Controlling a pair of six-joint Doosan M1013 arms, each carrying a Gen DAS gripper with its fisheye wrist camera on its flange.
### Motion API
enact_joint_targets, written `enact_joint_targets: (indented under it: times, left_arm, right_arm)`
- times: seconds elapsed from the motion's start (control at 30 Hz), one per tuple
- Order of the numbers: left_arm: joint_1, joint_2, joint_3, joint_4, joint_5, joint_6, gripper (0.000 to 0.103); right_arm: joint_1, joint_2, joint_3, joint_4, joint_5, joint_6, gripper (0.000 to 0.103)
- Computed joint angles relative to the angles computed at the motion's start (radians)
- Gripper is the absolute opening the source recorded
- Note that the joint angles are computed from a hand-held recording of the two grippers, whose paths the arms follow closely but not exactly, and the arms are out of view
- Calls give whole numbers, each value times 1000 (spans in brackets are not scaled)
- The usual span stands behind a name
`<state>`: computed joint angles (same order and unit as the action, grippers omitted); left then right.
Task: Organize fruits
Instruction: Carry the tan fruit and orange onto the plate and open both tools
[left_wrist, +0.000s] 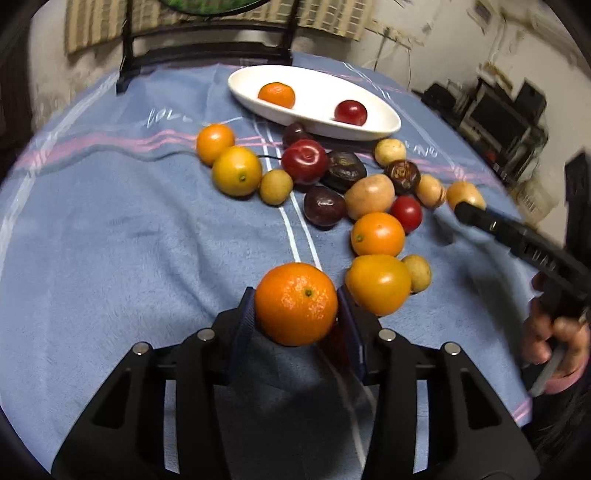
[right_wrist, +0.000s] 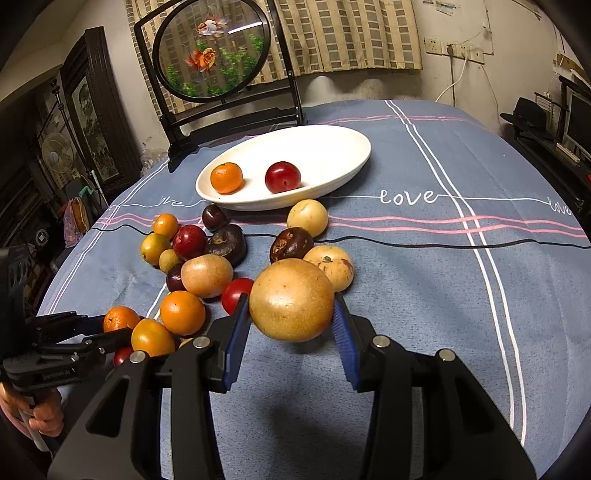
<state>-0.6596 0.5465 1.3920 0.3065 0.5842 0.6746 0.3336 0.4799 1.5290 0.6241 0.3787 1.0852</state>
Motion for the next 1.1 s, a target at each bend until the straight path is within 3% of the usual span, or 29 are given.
enact_joint_targets:
  times: [0.13, 0.4, 0.6, 0.7, 0.8, 0.9, 1.1]
  left_arm:
    - [5, -8, 15, -13, -35, -14, 44]
    - [-5, -32, 18, 132, -82, -74, 44]
    - [23, -19, -63, 58, -61, 85, 44]
    - [46, 20, -161, 56, -26, 121, 44]
    - [65, 76, -276, 54, 15, 144, 44]
    - [82, 140, -394, 8, 54, 201, 44]
    - [113, 312, -670, -90, 220, 277, 44]
  right_arm:
    - [0, 0, 0, 4, 0, -6, 44]
    - [-3, -4, 8, 92, -1, -101, 44]
    - [-29, 11, -47, 279, 118, -254, 44]
    - [-35, 34, -120, 288, 143, -260, 44]
    - [-30, 64, -186, 244, 104, -229, 44]
    - [-25, 116, -271, 152, 82, -132, 44]
    - [-18, 218, -413, -78, 100, 105, 44]
